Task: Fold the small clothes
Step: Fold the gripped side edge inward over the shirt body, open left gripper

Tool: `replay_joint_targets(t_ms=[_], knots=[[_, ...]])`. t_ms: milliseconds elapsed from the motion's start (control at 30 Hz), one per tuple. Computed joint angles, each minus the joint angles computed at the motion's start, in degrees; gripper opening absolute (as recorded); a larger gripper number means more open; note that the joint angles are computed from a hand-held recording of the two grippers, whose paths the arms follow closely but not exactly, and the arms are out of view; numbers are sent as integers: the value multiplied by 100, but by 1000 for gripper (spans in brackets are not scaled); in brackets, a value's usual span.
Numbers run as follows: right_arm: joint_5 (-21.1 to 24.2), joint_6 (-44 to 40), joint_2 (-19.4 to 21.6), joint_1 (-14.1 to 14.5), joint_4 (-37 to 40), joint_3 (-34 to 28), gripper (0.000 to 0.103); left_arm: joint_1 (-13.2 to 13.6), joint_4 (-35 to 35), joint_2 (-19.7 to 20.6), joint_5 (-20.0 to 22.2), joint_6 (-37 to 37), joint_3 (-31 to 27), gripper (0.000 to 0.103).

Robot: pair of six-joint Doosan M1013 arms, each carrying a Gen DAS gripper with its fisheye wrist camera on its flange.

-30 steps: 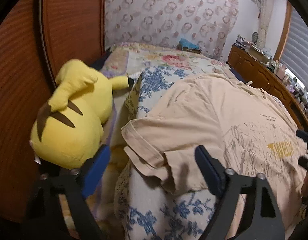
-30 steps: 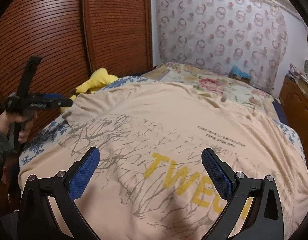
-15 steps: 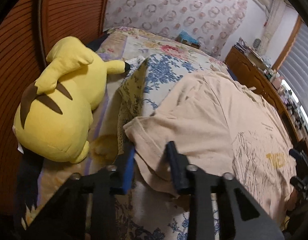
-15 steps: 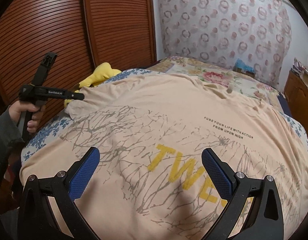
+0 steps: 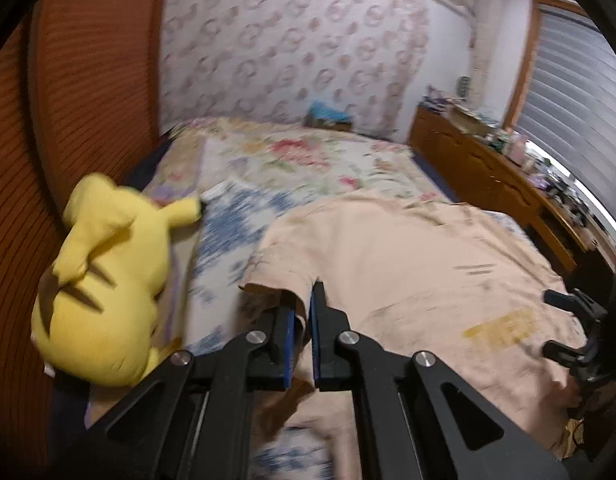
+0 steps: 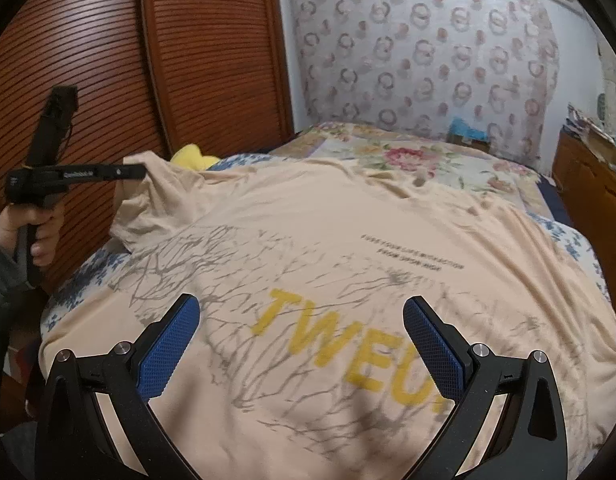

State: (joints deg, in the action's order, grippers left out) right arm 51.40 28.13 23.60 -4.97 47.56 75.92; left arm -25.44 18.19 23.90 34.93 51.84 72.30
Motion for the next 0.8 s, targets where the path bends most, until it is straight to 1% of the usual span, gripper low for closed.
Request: replay_joint_targets(t_ms=[133,233,300,367,433,500,567,633,667,733,800], knots=[[-65,27,-11,-79,56,-14,103,-148,-279,168,54,552,-423,2],[-88,36,-15,-133,78,-14,103,-260,-441,331,238,896,-772,3],[-97,57,-12,-151,47,-19,103,-343,-437,443,441,1098,-973,4],[-90,68,-9,-166,23,-25,103,-396,-448,505,573,1162,-1077,5],[-88,77,-2,-172,1,-36,103,-394,-729,509,532,1389,-1081,9],[-92,82,5,-170,-22,-52,103,-421,-728,473,515,1369,-1029,12],[-94,112,24,-162,-49,-80,103,-451,-741,407,440,1402,-938,18],[-95,117,36,-156,-59,-99,103,-480,-660,336,366,1326,-842,23],[-87,108,45,-150,-59,-116,103,-506,-488,284,324,1181,-766,25],[-28,54,72,-142,-28,-161,103,-522,-263,208,271,972,-648,27],[100,-8,117,-115,-27,-248,101,-509,-132,96,161,762,-455,31]])
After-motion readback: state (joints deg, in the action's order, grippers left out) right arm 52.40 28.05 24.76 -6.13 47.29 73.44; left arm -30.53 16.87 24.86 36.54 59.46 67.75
